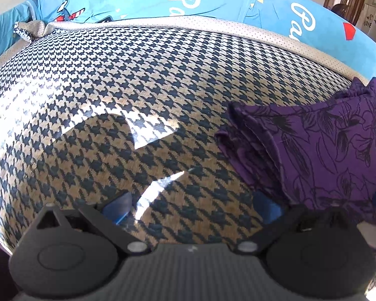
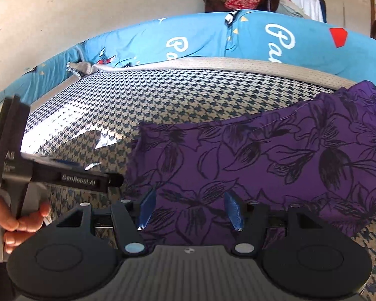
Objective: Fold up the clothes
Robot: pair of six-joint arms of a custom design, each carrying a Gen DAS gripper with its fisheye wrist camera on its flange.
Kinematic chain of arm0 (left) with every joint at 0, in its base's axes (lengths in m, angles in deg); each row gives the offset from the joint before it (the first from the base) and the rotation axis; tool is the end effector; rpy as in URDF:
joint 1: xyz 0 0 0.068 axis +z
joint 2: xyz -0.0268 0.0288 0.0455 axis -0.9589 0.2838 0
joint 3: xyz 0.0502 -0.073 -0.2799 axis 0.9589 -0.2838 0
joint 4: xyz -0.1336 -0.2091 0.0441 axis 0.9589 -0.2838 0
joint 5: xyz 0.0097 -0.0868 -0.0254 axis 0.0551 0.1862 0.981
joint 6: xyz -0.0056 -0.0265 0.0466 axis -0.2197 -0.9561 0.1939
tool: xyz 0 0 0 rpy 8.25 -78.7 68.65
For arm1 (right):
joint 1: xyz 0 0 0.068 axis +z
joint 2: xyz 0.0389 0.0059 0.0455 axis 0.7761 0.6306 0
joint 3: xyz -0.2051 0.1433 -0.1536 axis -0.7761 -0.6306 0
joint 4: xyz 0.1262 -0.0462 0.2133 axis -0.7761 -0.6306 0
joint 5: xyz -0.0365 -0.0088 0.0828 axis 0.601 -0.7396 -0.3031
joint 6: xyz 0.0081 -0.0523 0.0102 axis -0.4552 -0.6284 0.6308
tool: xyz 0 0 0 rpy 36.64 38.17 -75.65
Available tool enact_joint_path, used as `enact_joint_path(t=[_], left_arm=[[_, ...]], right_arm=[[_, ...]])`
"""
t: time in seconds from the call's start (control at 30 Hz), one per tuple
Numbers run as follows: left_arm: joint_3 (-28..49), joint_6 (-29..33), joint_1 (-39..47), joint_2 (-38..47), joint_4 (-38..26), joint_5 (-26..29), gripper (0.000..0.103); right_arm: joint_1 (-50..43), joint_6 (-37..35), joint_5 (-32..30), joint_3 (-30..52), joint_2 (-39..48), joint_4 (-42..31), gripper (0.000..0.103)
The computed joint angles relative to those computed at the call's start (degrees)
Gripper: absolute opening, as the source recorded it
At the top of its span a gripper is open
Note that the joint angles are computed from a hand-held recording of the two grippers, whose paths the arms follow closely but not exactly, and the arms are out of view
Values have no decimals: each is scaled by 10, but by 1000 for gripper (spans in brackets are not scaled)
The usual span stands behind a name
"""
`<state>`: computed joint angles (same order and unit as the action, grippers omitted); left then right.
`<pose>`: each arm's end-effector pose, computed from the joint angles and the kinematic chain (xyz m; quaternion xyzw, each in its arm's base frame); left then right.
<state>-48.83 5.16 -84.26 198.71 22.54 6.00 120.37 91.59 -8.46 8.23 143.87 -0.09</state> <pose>0.2678 -0.0569 0.0329 0.1479 0.9423 -0.0955 0.2847 0.1041 0.2127 0.0557 0.0176 0.9174 0.0593 0.3931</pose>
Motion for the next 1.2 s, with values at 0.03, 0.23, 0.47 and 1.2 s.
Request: enact_joint_path(t=[0.03, 0.23, 0.47, 1.2], left_arm=[[3, -4, 5, -3, -8, 4, 103], [8, -8, 6, -13, -30, 2, 103], [0, -13, 3, -29, -29, 14, 103], [82, -67, -6, -22, -160, 121, 103]], right_arm=[[2, -15, -5, 3, 5, 9, 60], [18, -75, -20, 27, 34, 34, 66], [47, -95, 8, 50, 56, 21, 68], [55, -123, 71, 199, 181, -136, 70]])
